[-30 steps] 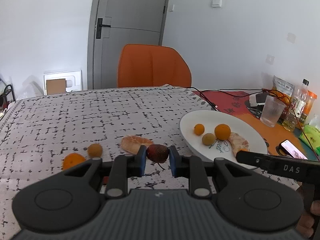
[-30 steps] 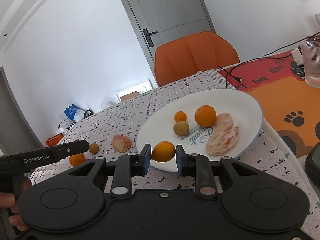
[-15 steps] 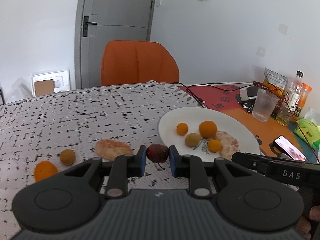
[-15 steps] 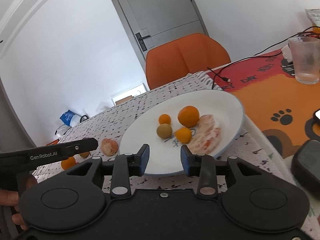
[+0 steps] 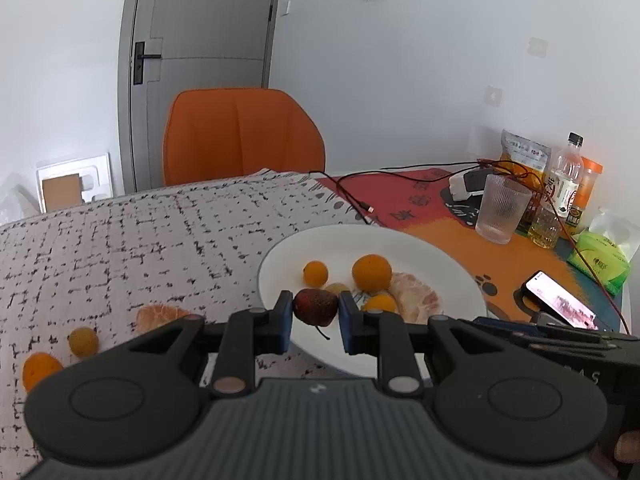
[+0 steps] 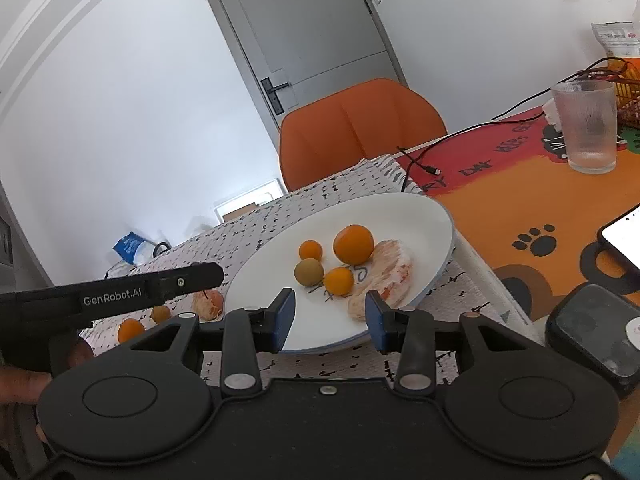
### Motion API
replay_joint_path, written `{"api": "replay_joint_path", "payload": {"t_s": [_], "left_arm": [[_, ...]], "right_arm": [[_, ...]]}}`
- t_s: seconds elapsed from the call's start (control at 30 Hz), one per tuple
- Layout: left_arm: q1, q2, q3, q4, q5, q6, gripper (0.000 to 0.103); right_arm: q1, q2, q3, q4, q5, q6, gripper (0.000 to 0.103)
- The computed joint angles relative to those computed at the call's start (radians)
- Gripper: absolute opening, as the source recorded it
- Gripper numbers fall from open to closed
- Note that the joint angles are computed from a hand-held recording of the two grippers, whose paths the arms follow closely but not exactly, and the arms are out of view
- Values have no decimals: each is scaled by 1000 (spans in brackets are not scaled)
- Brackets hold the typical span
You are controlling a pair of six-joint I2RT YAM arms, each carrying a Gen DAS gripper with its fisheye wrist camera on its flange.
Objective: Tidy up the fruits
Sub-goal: 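Lower the dark red fruit onto the plate and open the left tool, then move both open tools back toward the remaining loose fruits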
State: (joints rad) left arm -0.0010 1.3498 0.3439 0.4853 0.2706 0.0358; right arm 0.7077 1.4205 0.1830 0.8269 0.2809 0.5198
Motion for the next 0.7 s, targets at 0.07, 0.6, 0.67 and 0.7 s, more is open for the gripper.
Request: {"api": "replay_joint_path", "payload": {"t_s": [0.07,0.6,0.67,0.7], "left_arm": [[-7,1,5,1,-7,-1,23],[171,-115,-36,-116,31,34,66],[207,-136,-43,-133,47,46,74],[224,-146,-48,-136,54,48,78]], "right_arm": [[-3,-8,-3,-4,-2,-2,40],[54,15,47,-36,39,4,58],[67,21,56,-45,54,6,60],[72,23,61,-50,59,6,62]]}}
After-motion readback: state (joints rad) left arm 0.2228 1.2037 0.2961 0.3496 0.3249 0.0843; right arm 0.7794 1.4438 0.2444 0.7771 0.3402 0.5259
